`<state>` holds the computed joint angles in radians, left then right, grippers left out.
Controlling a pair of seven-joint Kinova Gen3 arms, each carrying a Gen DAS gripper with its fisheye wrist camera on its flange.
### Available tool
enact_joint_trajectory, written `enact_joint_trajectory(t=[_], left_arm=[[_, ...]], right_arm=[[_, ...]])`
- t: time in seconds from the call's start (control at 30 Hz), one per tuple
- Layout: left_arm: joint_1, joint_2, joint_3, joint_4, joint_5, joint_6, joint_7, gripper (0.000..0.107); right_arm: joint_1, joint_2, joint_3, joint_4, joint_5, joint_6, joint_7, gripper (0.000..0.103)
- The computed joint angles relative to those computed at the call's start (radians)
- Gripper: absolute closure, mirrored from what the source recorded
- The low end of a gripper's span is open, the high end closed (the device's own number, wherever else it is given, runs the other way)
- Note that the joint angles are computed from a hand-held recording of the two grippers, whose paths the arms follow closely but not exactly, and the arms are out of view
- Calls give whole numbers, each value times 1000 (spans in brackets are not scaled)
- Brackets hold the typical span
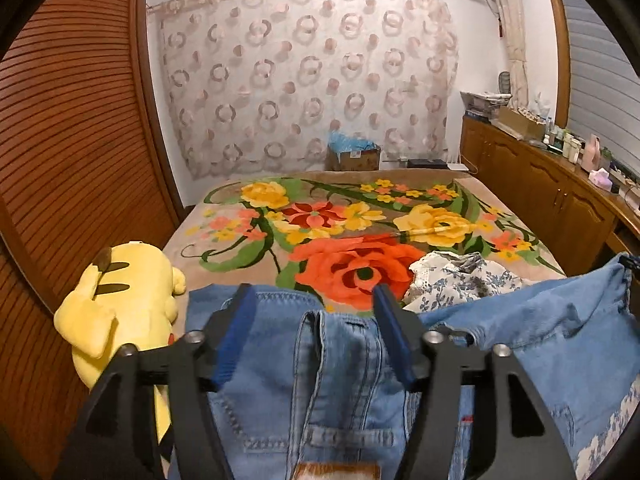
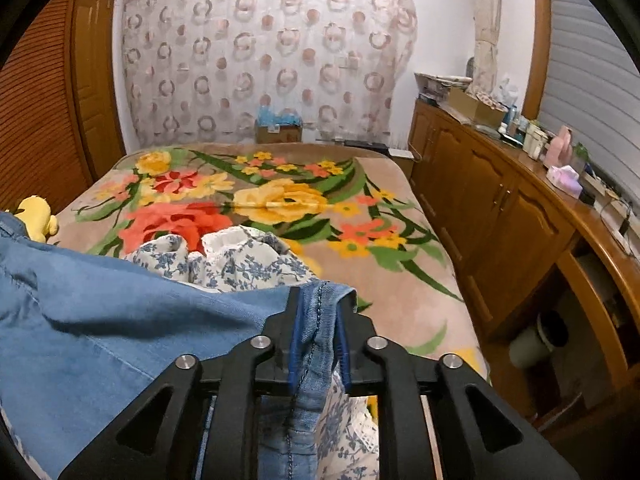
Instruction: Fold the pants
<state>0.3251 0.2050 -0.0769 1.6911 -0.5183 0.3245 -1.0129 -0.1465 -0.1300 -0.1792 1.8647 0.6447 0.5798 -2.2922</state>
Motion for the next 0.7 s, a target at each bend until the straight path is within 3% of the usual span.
enact_joint_trajectory(t=[0.03,0.07,0.17,0.3,0.43,0.5,0.6,0.7], left_arm=[[5,-6,-2,7,-6,0,3,36],[0,-21,5,27,0,-5,-7,36],[-62,-50,67,63,87,-3,-102,36],[-104,-94,108,128,182,-13,-190,36],[-108,-139,120,200,203,-22,-205,36],[-125,-156,137,232,238,-21,-241,36],[-117,-176,136,274,199,-15,-203,36],[-147,-196,152,308,251,-20,-243,36]], right_arm=[[0,1,-2,-13,-1,21,0,59],[2,-1,-10,-19,13,38,-16,54],[-4,-16,-12,-21,11,45,-27,53],[-10,-65,4,22,-71,16,24,51],[-9,-121,12,86,-174,-18,106,51],[-15,-157,24,112,-232,-17,163,51],[-18,-214,31,151,-306,-4,230,51],[-11,-268,49,182,-377,21,285,50]])
